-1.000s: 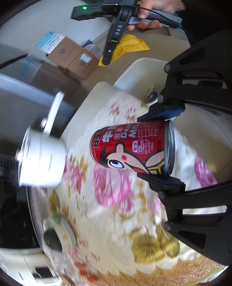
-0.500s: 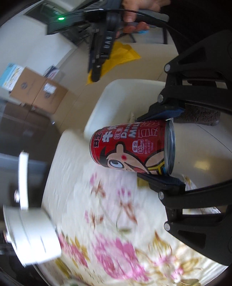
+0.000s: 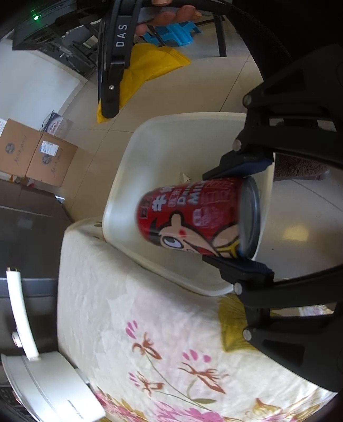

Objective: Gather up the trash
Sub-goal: 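Carry the milk can and yellow wrapper over the white bin with both grippers, then release the milk can with the left gripper while the right gripper drops the yellow wrapper into the bin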

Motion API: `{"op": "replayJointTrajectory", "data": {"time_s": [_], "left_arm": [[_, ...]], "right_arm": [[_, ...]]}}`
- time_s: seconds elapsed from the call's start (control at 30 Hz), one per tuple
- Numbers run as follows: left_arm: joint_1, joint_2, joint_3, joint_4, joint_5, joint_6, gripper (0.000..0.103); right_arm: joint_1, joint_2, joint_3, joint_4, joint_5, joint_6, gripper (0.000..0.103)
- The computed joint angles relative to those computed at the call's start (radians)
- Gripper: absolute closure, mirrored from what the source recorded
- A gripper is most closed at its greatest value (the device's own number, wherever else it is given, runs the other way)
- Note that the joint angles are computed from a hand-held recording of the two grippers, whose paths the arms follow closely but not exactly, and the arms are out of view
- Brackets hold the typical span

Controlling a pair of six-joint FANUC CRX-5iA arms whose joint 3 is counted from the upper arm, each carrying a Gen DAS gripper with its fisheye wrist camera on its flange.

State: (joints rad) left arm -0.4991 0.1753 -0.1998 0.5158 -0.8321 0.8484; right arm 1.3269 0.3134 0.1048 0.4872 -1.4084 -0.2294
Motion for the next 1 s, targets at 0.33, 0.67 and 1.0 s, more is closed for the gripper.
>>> {"op": "replayJointTrajectory", "data": {"time_s": [0.33,0.67,1.0], "left_arm": [[0.034,-0.039,0.03,-0.028,-0.004,0.109,0.009],[0.113,-0.115,-0.006,-0.103,-0.015,0.227,0.004],[0.159,-0.168,-0.02,-0.161,-0.042,0.265,0.004]], "right_arm": [[-0.013,0.018,0.021,-0.03,-0.014,0.024,0.069],[-0.036,0.067,0.083,-0.047,-0.005,0.074,0.065],[-0.041,0.046,0.082,-0.014,0.039,0.006,0.023]]}}
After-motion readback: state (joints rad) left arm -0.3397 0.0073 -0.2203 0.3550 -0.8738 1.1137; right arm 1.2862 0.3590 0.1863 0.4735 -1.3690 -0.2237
